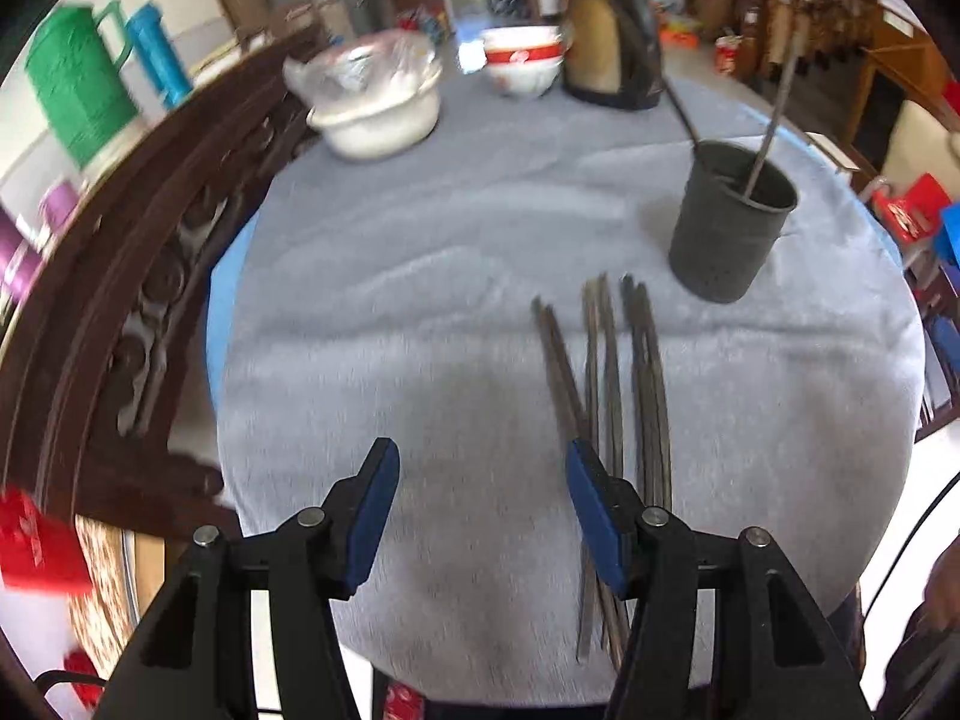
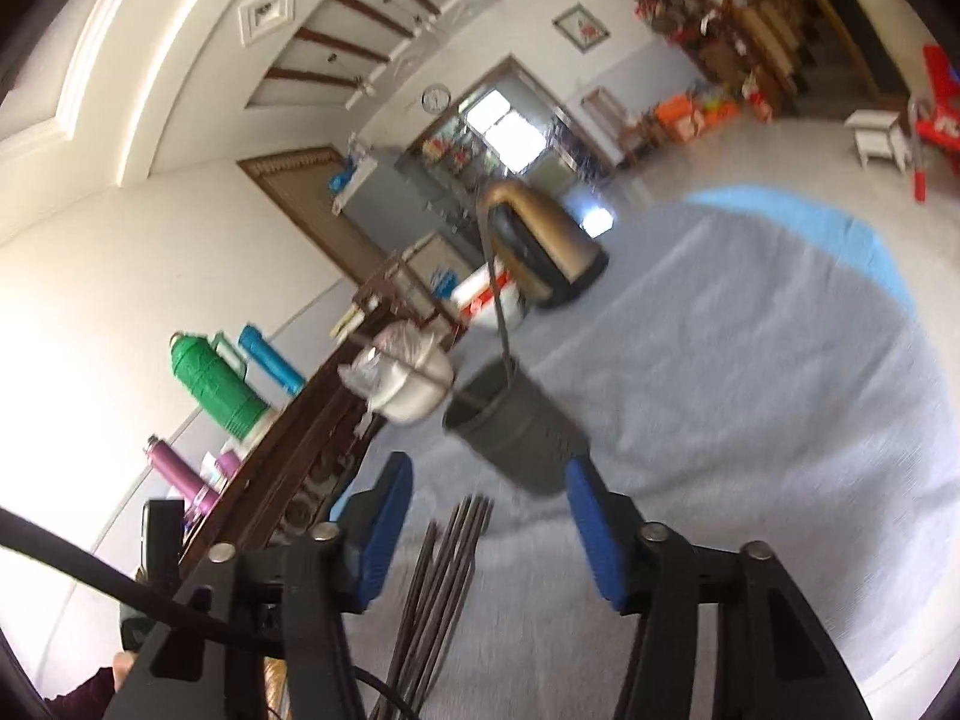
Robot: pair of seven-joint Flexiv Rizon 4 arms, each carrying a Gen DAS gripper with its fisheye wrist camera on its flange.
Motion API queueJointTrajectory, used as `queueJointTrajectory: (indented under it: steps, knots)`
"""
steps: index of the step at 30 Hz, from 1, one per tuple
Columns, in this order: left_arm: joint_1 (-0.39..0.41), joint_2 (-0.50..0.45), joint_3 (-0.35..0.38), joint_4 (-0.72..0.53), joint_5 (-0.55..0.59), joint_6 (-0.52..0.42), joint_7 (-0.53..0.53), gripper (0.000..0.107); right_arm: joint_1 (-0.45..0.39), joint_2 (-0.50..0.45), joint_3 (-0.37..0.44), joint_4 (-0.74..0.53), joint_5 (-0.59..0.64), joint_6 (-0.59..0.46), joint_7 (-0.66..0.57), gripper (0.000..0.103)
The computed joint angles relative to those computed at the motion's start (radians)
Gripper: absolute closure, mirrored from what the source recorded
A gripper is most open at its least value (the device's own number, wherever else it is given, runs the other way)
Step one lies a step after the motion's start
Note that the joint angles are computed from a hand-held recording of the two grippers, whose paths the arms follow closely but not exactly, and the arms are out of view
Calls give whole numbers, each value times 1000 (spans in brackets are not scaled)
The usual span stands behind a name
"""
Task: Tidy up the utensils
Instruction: 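Open both tools and move them back over the remaining chopsticks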
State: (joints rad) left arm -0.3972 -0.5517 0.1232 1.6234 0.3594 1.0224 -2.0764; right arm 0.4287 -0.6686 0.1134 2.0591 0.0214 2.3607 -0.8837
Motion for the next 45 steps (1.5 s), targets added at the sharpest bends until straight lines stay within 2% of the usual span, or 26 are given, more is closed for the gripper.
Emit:
queueJointTrajectory:
  steps: [5,11,15,18,23,27,29,33,38,40,42,43,45]
  knots:
    - [-53,-2,29,-40,48,-116,-94,48,-95,-59,63,-27,-203,-21,63,59]
    - [-77,6,12,-55,97,-244,-179,48,-212,-146,117,-87,-488,-28,157,60]
    - [-84,23,-6,-51,117,-323,-220,48,-257,-192,135,-114,-604,-20,223,60]
    - [-83,35,-22,-46,138,-350,-234,48,-249,-204,117,-121,-624,-8,243,60]
    - [-57,43,-45,-38,153,-317,-216,48,-208,-184,84,-102,-562,-9,241,60]
    - [-22,24,-63,-45,124,-250,-150,48,-138,-121,42,-46,-407,-30,190,61]
    - [2,12,-73,-43,93,-187,-107,48,-93,-81,15,-16,-314,-57,152,61]
    - [33,-20,-81,-48,33,-74,-16,48,34,11,-59,37,-96,-144,58,61]
    - [92,-44,-92,-3,-84,108,106,48,238,90,-204,36,154,-303,-48,61]
    - [121,-47,-96,30,-131,184,148,48,345,108,-304,9,213,-407,-72,61]
    - [156,-47,-106,75,-184,258,179,48,440,109,-404,-25,207,-519,-63,63]
    - [176,-45,-118,99,-212,288,199,48,456,104,-423,-45,183,-563,-48,63]
    - [219,-42,-143,154,-268,342,237,48,421,86,-387,-112,121,-656,-21,64]
